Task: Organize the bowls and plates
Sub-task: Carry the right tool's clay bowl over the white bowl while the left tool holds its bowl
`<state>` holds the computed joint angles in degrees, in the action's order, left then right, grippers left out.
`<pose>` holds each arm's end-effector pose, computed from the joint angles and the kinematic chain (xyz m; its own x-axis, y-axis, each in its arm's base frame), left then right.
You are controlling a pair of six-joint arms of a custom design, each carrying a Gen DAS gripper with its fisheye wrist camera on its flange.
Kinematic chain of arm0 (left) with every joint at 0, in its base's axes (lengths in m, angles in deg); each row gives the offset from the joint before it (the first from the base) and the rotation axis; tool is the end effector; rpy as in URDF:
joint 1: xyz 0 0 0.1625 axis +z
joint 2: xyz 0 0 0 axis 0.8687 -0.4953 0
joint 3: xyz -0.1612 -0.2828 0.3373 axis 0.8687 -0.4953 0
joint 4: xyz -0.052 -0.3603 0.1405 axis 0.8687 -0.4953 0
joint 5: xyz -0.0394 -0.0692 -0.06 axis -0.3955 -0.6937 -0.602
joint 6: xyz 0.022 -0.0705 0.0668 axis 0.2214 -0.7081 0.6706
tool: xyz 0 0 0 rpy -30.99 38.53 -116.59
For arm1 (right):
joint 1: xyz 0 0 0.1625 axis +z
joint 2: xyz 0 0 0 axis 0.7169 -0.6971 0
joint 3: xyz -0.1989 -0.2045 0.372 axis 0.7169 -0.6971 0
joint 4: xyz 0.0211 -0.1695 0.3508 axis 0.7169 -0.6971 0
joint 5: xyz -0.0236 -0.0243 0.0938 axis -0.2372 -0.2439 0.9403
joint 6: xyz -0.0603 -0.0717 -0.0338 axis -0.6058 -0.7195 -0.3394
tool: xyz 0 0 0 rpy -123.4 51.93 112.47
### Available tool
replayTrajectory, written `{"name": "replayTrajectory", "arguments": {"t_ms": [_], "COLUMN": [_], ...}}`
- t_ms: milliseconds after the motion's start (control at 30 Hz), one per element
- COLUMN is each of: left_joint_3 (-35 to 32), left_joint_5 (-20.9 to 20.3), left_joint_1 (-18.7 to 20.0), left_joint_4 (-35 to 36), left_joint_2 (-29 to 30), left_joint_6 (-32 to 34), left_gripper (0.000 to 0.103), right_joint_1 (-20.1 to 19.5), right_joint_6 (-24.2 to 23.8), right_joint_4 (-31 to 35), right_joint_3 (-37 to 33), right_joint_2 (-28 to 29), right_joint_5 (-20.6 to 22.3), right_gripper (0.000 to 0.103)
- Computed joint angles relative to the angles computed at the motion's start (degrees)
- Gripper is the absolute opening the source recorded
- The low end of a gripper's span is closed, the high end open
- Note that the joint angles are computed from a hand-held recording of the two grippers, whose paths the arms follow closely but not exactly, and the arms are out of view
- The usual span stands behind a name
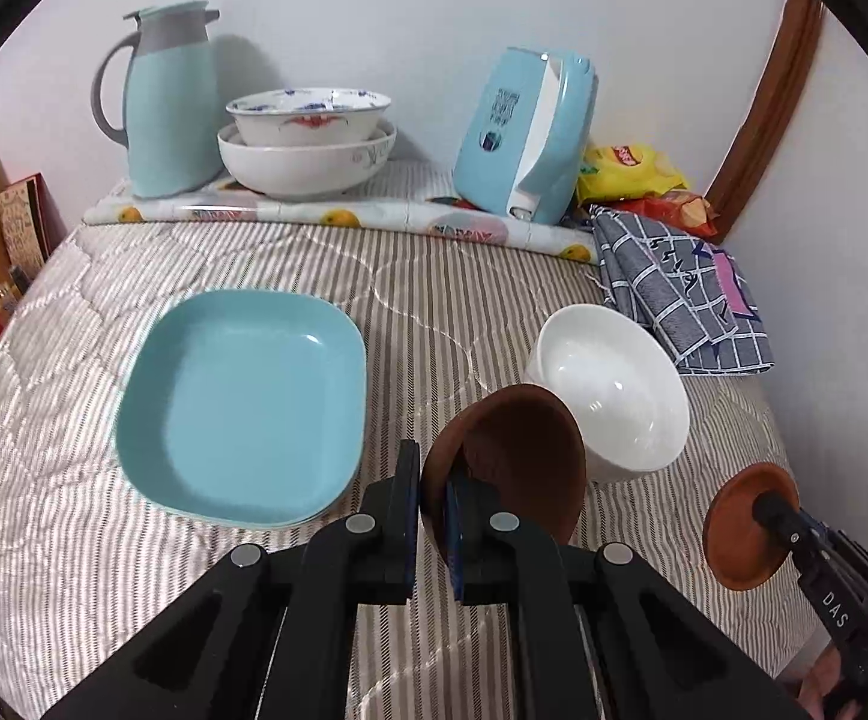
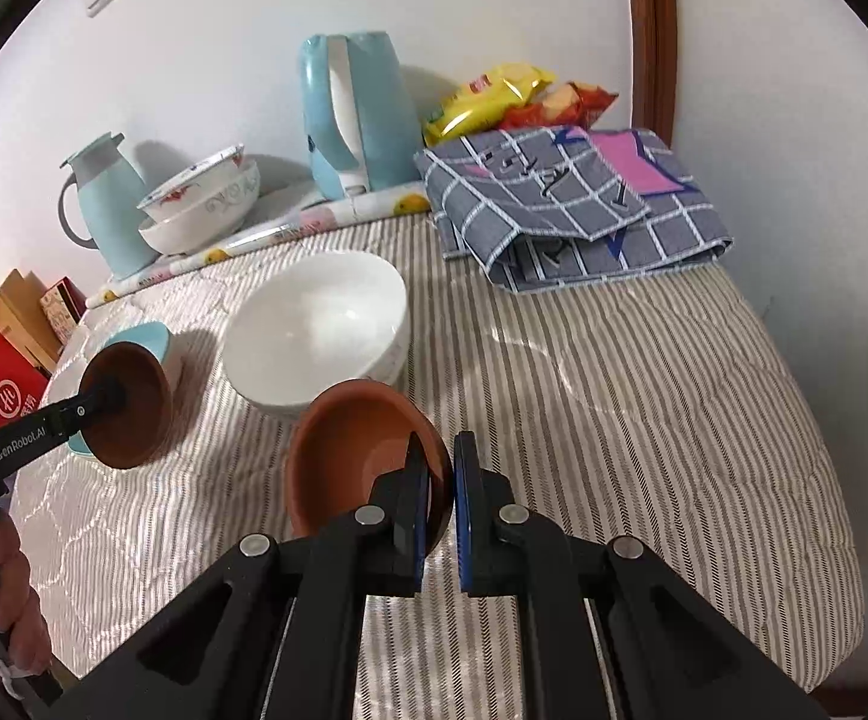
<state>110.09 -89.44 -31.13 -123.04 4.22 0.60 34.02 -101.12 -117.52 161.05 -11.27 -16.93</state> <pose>-0.2437 -0.3853 0.0143 -0.7620 -0.3885 -0.5182 0.1353 0.6870 -0.7140 0.0331 -0.4424 0.2108 -0.7524 -0.3405 0.5639 -0.5711 0.7638 -0.3008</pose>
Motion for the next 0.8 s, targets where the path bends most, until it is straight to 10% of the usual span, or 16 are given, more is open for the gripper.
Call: {"name": "replayTrajectory", "arguments": {"t_ms": [800], "left_joint_3": [3.4], "left_joint_5": [-1.8], "left_joint_1": [-5.9], "left_joint_4": [3.3], "left_joint_2": [-8.1], "left_joint_6": [7.1], "left_gripper": [0.008], "right_joint_1": [7.5], "right_joint_6": [9.3], "right_joint_4": [-10.3], "right_joint_3": [7.6], "right_joint_2": [-4.3], "right_joint_5": [-3.7], "right_gripper": [0.008]}}
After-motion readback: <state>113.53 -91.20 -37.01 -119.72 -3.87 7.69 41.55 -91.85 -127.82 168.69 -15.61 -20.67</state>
